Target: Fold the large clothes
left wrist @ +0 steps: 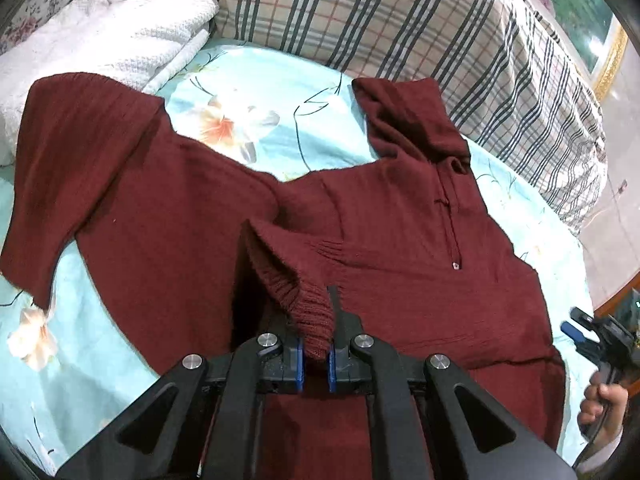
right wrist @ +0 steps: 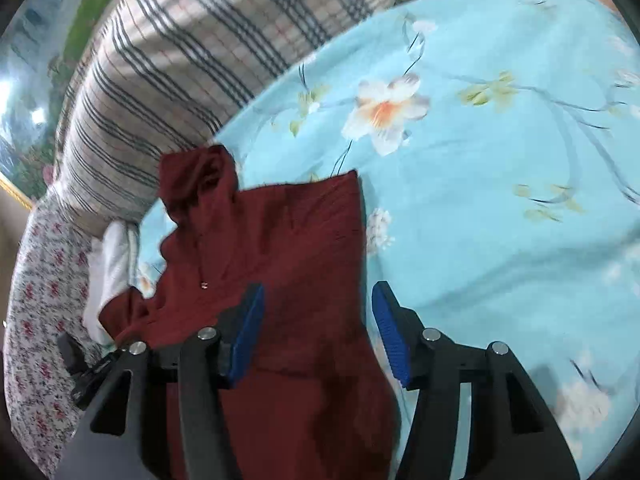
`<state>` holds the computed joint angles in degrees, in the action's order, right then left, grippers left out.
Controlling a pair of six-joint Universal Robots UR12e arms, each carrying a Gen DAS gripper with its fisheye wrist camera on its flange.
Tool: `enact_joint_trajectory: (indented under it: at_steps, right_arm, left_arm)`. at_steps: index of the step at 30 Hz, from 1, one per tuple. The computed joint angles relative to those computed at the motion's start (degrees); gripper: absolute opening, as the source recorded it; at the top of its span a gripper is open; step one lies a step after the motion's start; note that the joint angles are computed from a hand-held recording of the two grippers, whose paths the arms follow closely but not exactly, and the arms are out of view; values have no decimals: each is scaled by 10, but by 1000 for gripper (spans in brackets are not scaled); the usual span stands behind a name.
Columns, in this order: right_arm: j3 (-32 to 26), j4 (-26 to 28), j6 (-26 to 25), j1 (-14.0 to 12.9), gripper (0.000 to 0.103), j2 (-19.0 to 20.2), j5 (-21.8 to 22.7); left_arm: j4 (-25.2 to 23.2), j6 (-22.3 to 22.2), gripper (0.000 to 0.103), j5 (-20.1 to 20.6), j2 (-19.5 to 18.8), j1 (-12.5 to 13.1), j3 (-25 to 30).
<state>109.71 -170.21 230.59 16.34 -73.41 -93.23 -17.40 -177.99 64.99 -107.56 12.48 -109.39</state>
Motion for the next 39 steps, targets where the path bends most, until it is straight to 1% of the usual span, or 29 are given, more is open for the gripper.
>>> enact_joint_trajectory:
  at_steps: [4,6,7,8,9,11,12,15,16,17,18,19,20,21,22,23,24,25,26,27,28,29,30,32,34,35,37,38,39]
  right_arm:
    - [-22,40,-20,-14,57,24,35]
    - [-26,39,-34,-14,55,31,37]
    - [-25,42,-47,-13,25,31,39]
    - [-25,45,-54,-16,6,29,52]
    - [-22,39,-53,-17,6,26,49]
    - [-17,38,-57,-14,6,16,23]
    - [-15,39,-56,-16,6,13,17]
    - [-23,85,-52,-17,7,14,8]
    - [-35,129,-50,-10,7,14,-24]
    - [-42,151,-50,-1,13,13,-59]
    - [-45,156,-49,12,13,11,-99]
    - [-45,144,-49,23,13,9,-125]
    - [-42,121,-53,31,13,8,-137]
    - [-39,89,-70,39,13,9,-133]
    - [-39,73,-87,43,14,11,-120]
    - [-43,65,-113,45,16,17,-83]
    - [-46,71,-121,43,17,22,-49]
    - [-48,82,-120,42,17,26,-35]
    - [-56,116,-112,42,17,32,-33]
    - [-56,131,-103,42,17,36,-37]
    - [-47,121,-81,37,17,35,-22]
    - [-37,97,-67,35,17,33,-15]
    - [-33,91,-59,34,17,29,-11]
    - [-31,88,-63,39,18,23,-17]
    - [-29,74,-69,44,19,18,-12]
    - [-30,70,-69,48,19,17,-9]
    - [-33,63,-72,53,19,19,-3]
    - [-35,57,-72,56,20,21,8]
    - [-40,55,-69,59,20,26,16]
  left_arm:
    - [6,-18,7,-1,4,9,-7]
    - [7,-19,7,0,4,9,-7]
    - [5,-16,6,-1,6,10,-7]
    - [4,-12,6,-5,8,10,-9]
    - [2,-8,6,-11,11,11,-11]
    - [-1,-2,6,-27,14,11,-12]
    - [-2,1,6,-30,15,10,-12]
    - [-9,9,7,-10,13,2,-10]
    - [-15,10,7,-6,12,1,-9]
    - [-19,10,7,-7,11,1,-8]
    - [-21,11,7,-6,10,1,-8]
    - [-22,14,7,-3,10,1,-8]
    - [-27,18,7,-1,10,0,-8]
    - [-30,19,7,0,9,0,-7]
    - [-33,20,8,2,8,-1,-6]
    - [-37,18,8,3,7,-2,-5]
    - [-39,16,8,2,7,-2,-5]
    - [-39,12,10,0,8,0,-6]
    - [-40,6,12,-4,10,2,-8]
    - [-40,0,17,-9,12,6,-12]
    - [-36,-7,19,-11,17,12,-16]
    - [-28,-12,18,-8,22,19,-23]
    - [-20,-16,18,-2,28,25,-28]
    - [3,-27,23,19,36,42,-35]
    - [13,-32,41,54,37,53,-33]
    - [9,-33,46,81,35,57,-27]
    - [-5,-22,62,102,26,63,-12]
    - [-15,-12,66,116,18,64,-4]
    - [-25,-2,69,140,10,61,5]
